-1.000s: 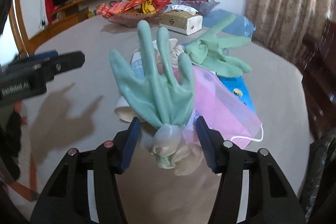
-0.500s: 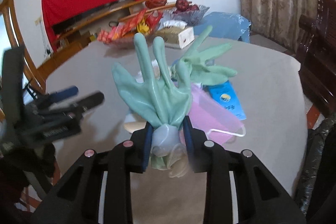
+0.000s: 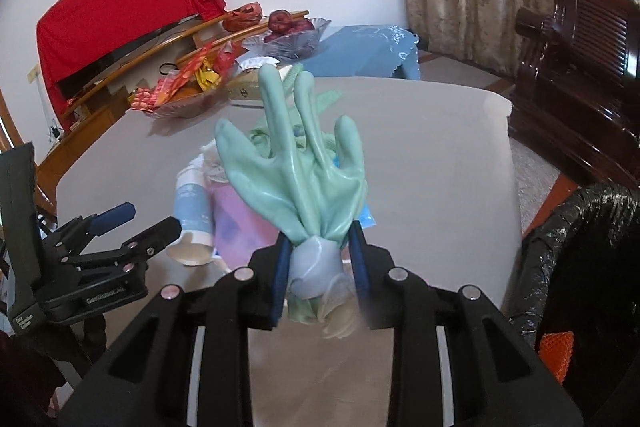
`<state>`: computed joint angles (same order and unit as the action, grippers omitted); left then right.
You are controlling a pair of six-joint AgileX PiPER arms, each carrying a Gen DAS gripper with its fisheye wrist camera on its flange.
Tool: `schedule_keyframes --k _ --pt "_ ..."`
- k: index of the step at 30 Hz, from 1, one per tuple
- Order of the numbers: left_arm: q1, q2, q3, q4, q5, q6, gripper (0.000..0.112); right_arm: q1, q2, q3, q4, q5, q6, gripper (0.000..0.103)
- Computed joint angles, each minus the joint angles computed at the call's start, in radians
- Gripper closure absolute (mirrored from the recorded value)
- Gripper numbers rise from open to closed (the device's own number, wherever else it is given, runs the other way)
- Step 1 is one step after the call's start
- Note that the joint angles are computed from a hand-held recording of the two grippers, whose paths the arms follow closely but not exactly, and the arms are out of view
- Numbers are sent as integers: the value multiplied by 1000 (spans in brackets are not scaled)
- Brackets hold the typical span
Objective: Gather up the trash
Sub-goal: 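Lift the green glove with the right gripper while the left gripper grasps the blue-white paper cup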
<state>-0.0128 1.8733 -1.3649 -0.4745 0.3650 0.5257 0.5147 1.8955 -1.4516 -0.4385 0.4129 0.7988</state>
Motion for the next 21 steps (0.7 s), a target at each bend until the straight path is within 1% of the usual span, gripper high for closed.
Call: schedule_keyframes --k 1,6,9,10,11,12,13,14,16,17,18,21 --pt "-7 11 -10 22 -3 -24 25 0 4 -2 -2 2 -4 76" --pt "-48 76 -74 221 -10 -232 25 4 13 2 7 -3 -15 76" --pt "-59 111 -111 337 10 -361 25 7 16 3 13 0 -19 76" --pt "-58 121 -121 362 16 -387 27 6 16 5 16 0 -22 76" --pt "-52 129 -127 346 23 -381 30 5 16 4 22 1 -29 76" --pt "-43 131 -128 291 32 -334 39 5 16 4 24 3 -31 76" --pt "-31 131 -129 229 44 -283 45 4 17 -2 30 7 -39 76" --pt "-23 127 -123 194 43 -248 47 4 14 0 32 7 -39 76" --pt "-11 108 -99 127 34 -172 61 5 12 0 33 7 -36 76" --pt "1 92 -79 63 34 -106 66 4 8 1 36 7 -36 76" --pt "8 87 -77 37 40 -80 70 3 3 3 40 6 -38 76" --pt "43 68 -64 -67 79 10 74 2 -14 14 51 0 -45 76"
